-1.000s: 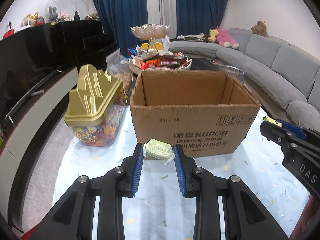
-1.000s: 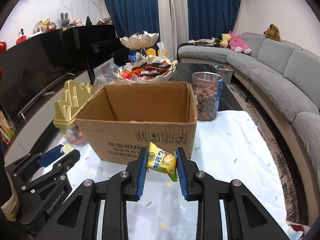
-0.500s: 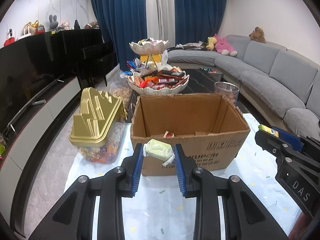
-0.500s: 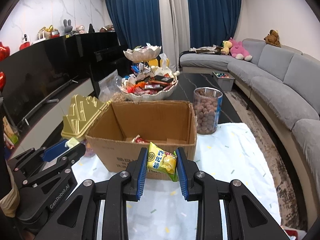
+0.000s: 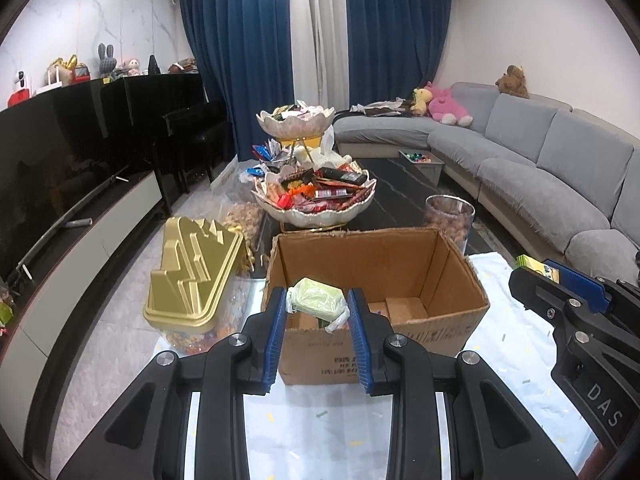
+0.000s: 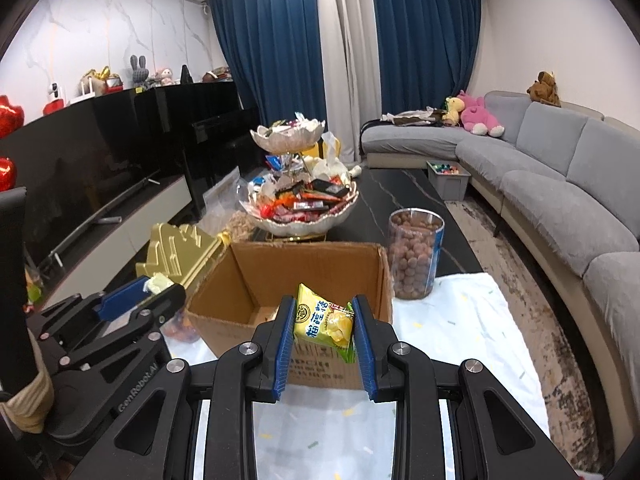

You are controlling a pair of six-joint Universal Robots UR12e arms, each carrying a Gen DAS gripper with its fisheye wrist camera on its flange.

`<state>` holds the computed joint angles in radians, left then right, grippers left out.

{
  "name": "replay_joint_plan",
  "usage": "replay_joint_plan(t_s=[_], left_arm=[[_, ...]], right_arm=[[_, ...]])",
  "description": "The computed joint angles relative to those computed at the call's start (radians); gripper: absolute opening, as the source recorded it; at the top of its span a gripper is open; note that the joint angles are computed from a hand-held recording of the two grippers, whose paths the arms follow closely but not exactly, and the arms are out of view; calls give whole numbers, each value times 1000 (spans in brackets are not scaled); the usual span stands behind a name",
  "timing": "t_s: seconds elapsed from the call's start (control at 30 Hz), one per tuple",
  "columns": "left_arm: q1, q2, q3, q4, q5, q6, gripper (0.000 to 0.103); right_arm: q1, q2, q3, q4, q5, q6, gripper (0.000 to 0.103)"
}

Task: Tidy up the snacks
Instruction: 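Lift and carry the pale green and yellow candies in both grippers over the box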

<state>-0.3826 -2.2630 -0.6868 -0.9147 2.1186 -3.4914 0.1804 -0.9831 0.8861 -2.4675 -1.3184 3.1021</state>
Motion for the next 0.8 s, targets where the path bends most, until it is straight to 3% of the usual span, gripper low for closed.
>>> replay_joint_plan(t_s=[0.4, 0.8], left_arm=[[7, -45, 97, -31, -1, 11, 31], [31, -109, 217, -82, -40, 26, 31]], right_arm=[[5, 34, -74, 3, 7, 1, 30], [13, 111, -214, 63, -2, -8, 30]])
